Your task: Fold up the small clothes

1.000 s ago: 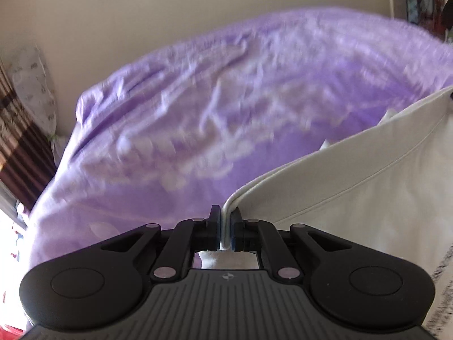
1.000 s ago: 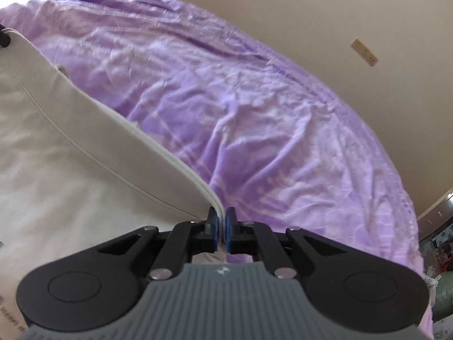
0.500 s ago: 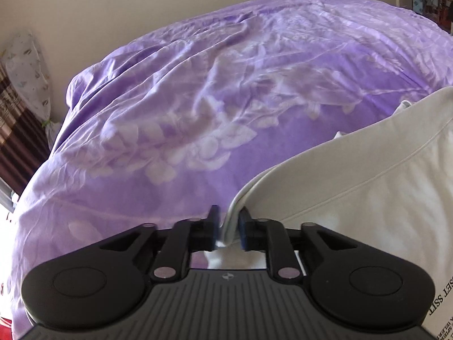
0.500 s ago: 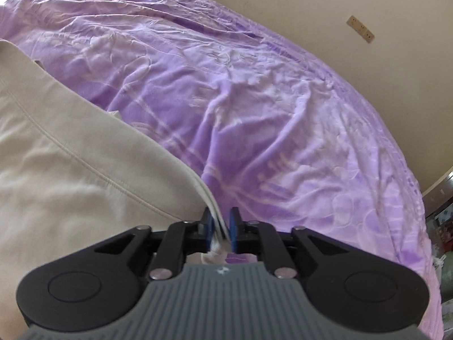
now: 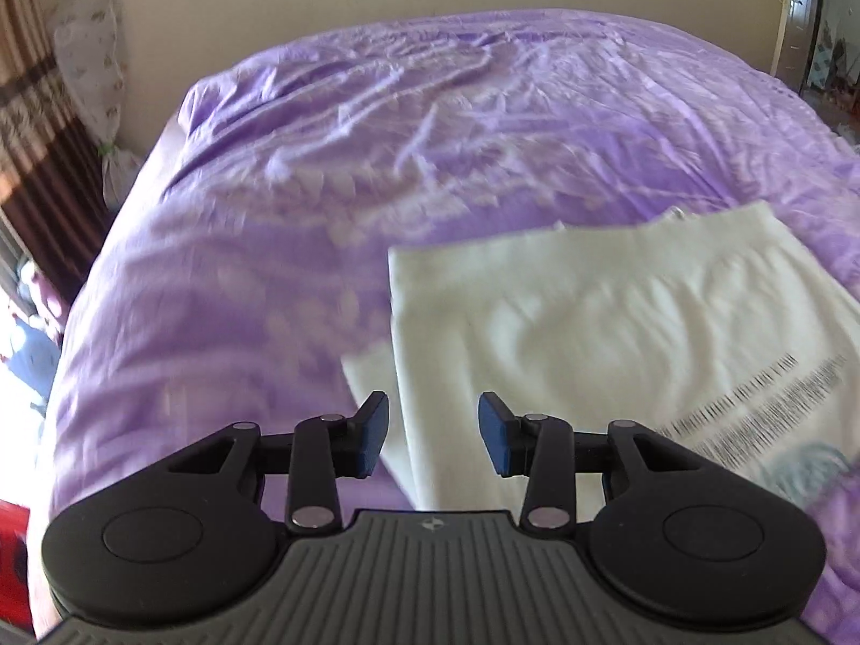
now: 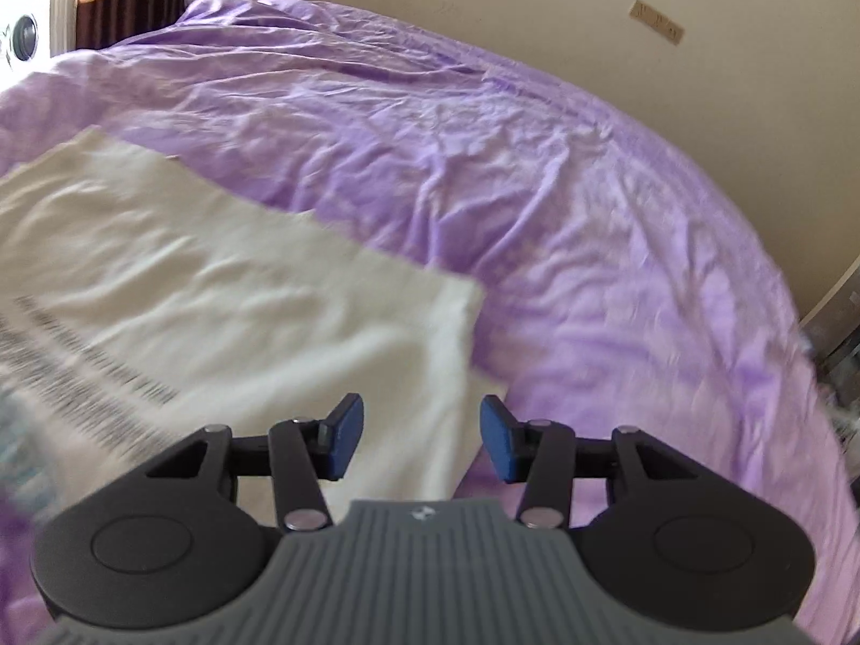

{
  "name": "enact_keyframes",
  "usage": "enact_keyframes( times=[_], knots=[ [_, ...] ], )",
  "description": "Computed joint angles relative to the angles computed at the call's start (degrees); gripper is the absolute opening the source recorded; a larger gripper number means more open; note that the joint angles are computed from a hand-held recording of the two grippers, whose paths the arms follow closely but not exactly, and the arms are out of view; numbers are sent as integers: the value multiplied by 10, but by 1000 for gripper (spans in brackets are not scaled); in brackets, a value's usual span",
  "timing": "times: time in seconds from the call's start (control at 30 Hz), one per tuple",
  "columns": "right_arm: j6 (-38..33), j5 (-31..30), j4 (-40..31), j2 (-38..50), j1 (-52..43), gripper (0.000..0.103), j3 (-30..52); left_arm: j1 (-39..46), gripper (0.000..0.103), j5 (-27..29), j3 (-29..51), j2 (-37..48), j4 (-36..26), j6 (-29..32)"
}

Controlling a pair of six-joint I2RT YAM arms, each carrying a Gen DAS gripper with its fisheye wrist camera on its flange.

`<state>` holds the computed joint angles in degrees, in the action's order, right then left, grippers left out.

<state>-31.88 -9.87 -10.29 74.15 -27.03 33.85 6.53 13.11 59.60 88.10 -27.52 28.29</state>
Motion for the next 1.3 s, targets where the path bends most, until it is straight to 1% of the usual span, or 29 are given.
enact_keyframes(
  times=[0.07, 0.13, 0.2, 0.3, 0.37, 0.43, 0.5, 0.53, 0.57, 0.6, 0.63, 0.7, 0.77, 0.83, 0.9, 0.93, 0.97, 1.0, 1.03, 1.07, 1.1, 1.13, 1.2, 1.3],
  knots=[
    [0, -22, -29, -62, -29, 44, -34, 18, 48, 9, -25, -30, -22, 0],
    [-5, -56, -73, -110, -76, 44, -51, 43, 50, 20, -40, -45, -47, 2],
    [-18, -97, -117, -136, -139, 44, -57, 79, 54, 55, -47, -44, -71, 6],
    [-41, -159, -174, -132, -245, 45, -49, 136, 56, 120, -49, -21, -99, 4],
    [-57, -213, -208, -97, -312, 44, -34, 169, 56, 163, -51, -7, -111, 3],
    [-71, -254, -233, -57, -353, 43, -24, 185, 56, 184, -42, 11, -122, 2],
    [-80, -252, -224, -38, -356, 42, -35, 195, 56, 197, -35, 22, -127, 11],
    [-77, -244, -213, -32, -349, 38, -44, 199, 56, 203, -31, 25, -129, 18],
    [-79, -239, -205, -21, -347, 28, -51, 204, 55, 209, -32, 23, -129, 22],
    [-78, -235, -196, -9, -343, 24, -55, 207, 55, 213, -33, 23, -131, 29],
    [-73, -228, -178, -10, -340, 22, -68, 207, 55, 218, -29, 28, -137, 38],
    [-67, -227, -158, -3, -340, 21, -77, 201, 54, 218, -21, 42, -150, 55],
    [-68, -228, -154, -7, -340, 21, -81, 193, 40, 220, -13, 55, -171, 79],
    [-69, -223, -148, -17, -336, 21, -89, 188, 38, 226, -31, 33, -165, 109],
    [-69, -217, -141, -21, -332, 21, -93, 188, 33, 239, -34, 18, -176, 140],
    [-67, -213, -136, -27, -328, 21, -97, 189, 31, 239, -30, 16, -185, 146],
    [-66, -210, -131, -25, -325, 21, -97, 186, 24, 227, -22, 20, -193, 146],
    [-68, -208, -130, -25, -325, 21, -98, 178, 17, 199, -17, 23, -196, 142],
    [-68, -207, -127, -25, -324, 21, -99, 163, 10, 150, -16, 25, -191, 132],
    [-67, -206, -125, -25, -322, 21, -99, 143, 7, 96, -13, 31, -186, 114],
    [-67, -206, -124, -25, -323, 20, -99, 132, 6, 60, -9, 45, -187, 102],
    [-66, -204, -123, -25, -322, 19, -99, 127, 6, 48, -9, 54, -187, 95],
    [-60, -188, -115, -27, -315, 10, -103, 118, 5, 33, -15, 56, -176, 80],
    [-56, -144, -95, -16, -289, 6, -108, 105, 6, 5, -13, 74, -172, 57]
  ],
)
